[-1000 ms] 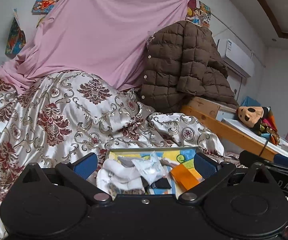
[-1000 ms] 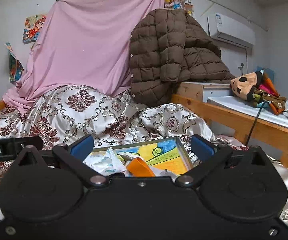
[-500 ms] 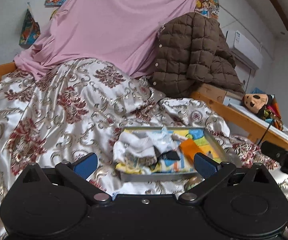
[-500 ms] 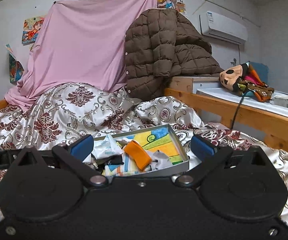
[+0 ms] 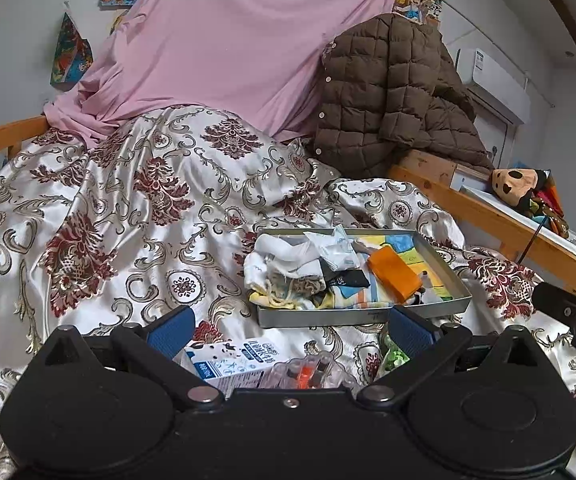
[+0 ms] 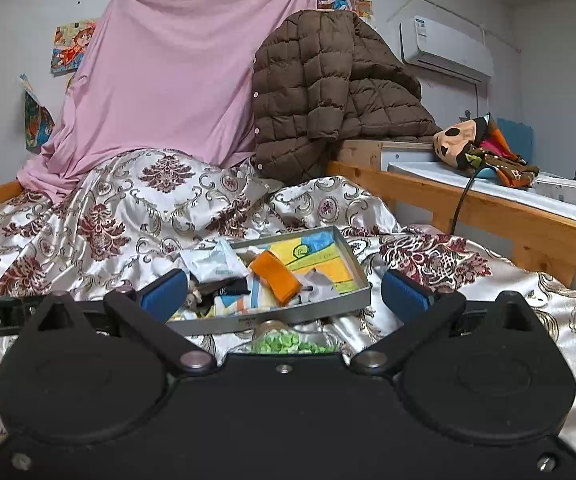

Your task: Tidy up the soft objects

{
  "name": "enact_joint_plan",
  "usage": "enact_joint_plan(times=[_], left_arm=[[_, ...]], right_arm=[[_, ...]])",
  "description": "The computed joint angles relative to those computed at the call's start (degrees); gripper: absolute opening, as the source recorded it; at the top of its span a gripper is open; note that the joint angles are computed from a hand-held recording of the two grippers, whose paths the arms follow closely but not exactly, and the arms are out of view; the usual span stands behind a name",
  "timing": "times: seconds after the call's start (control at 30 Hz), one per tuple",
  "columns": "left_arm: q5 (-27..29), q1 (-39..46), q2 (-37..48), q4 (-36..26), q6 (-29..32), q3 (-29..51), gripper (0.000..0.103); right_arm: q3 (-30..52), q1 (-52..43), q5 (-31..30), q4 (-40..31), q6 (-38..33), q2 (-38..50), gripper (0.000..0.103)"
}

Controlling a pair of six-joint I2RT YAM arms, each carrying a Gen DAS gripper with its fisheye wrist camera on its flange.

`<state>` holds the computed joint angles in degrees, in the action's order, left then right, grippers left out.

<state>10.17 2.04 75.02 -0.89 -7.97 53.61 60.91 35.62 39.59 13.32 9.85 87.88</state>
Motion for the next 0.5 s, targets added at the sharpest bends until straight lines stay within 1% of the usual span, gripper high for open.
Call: enact_joint_plan(times=[0.3, 0.5], left_arm=[[-0.11, 0.39, -3.19, -1.10, 0.49, -2.83, 0.102], [-0.27, 0.45, -4.58, -2.93, 1.19, -4.12, 0.102]], right_arm=[[-1.00, 0.99, 0.82, -1.53, 0.66, -1.19, 0.102], [-0.50, 1.10, 0.65, -3.99, 1.67, -0.98, 0.102]])
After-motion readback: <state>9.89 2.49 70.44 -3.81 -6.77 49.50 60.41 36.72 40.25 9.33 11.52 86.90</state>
